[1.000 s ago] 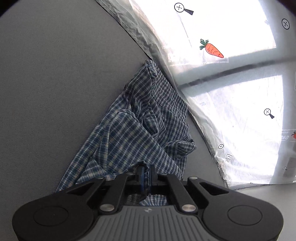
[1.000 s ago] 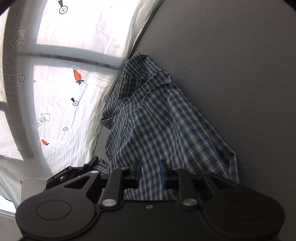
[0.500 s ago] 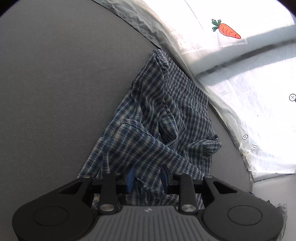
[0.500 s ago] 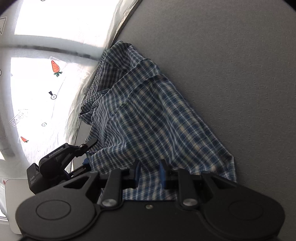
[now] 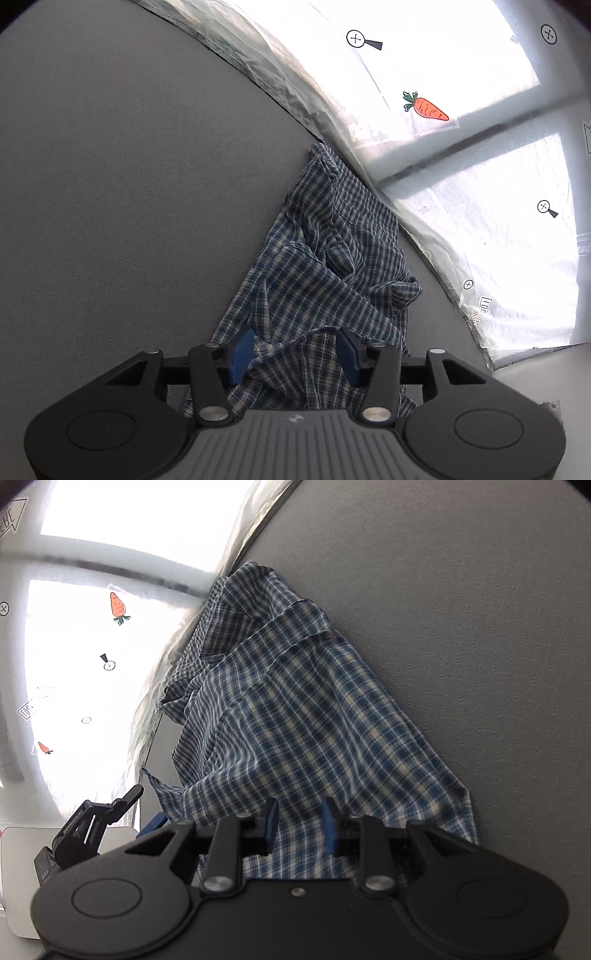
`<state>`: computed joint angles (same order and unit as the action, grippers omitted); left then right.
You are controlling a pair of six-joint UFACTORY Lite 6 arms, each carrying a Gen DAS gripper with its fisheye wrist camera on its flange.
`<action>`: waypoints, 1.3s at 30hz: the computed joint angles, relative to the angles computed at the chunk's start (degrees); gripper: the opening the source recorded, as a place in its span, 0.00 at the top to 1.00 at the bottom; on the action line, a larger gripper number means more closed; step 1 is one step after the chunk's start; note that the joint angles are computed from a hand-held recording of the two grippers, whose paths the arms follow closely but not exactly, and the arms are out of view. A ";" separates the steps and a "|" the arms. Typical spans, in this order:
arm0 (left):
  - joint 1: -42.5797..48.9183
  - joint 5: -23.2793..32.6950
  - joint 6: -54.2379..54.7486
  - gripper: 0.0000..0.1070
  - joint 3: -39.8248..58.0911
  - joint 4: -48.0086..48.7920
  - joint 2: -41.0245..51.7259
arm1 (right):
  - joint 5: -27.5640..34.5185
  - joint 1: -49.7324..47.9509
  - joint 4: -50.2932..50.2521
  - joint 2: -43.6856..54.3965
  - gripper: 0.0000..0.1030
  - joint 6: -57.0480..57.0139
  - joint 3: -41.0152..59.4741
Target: Fold clothes
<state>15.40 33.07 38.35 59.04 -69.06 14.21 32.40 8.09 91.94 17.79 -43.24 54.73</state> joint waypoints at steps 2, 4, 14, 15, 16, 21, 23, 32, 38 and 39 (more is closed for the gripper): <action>-1.79 -0.96 1.63 0.53 -4.76 1.23 -3.49 | 0.34 -0.30 1.16 -0.59 0.73 -1.36 -0.83; -4.31 -4.11 0.18 0.54 -7.41 3.66 -4.62 | 0.86 -0.83 2.41 -1.38 0.73 -3.09 -1.99; -5.77 -8.25 3.53 0.91 7.50 5.28 11.78 | 2.22 -2.31 2.31 2.36 0.73 -5.43 0.45; -4.60 -5.59 4.73 0.95 9.55 3.41 13.85 | 2.33 -2.43 2.27 2.81 0.73 -5.53 0.83; -3.92 -4.22 6.97 0.98 10.61 0.87 15.04 | 2.45 -2.53 2.36 3.29 0.73 -5.61 1.17; -2.50 0.19 9.61 0.98 17.17 1.43 18.40 | 2.55 -2.71 2.70 4.99 0.74 -5.79 2.52; -2.01 2.79 10.21 0.98 19.99 2.83 19.61 | 1.56 -2.46 1.67 4.39 0.74 -5.50 2.59; -3.25 -4.83 11.69 0.75 10.79 7.76 11.81 | -7.16 5.45 -11.41 1.08 0.69 0.67 9.93; 0.96 -3.72 21.00 0.72 -0.76 -0.01 3.76 | -8.09 12.25 -25.27 7.44 0.66 8.55 22.15; 1.40 -3.53 22.20 0.72 -1.83 -1.05 3.61 | -7.95 13.22 -26.71 8.65 0.66 9.31 24.13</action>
<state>16.80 29.54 60.55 57.20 -70.10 17.82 24.45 21.31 65.23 26.45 -33.93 78.87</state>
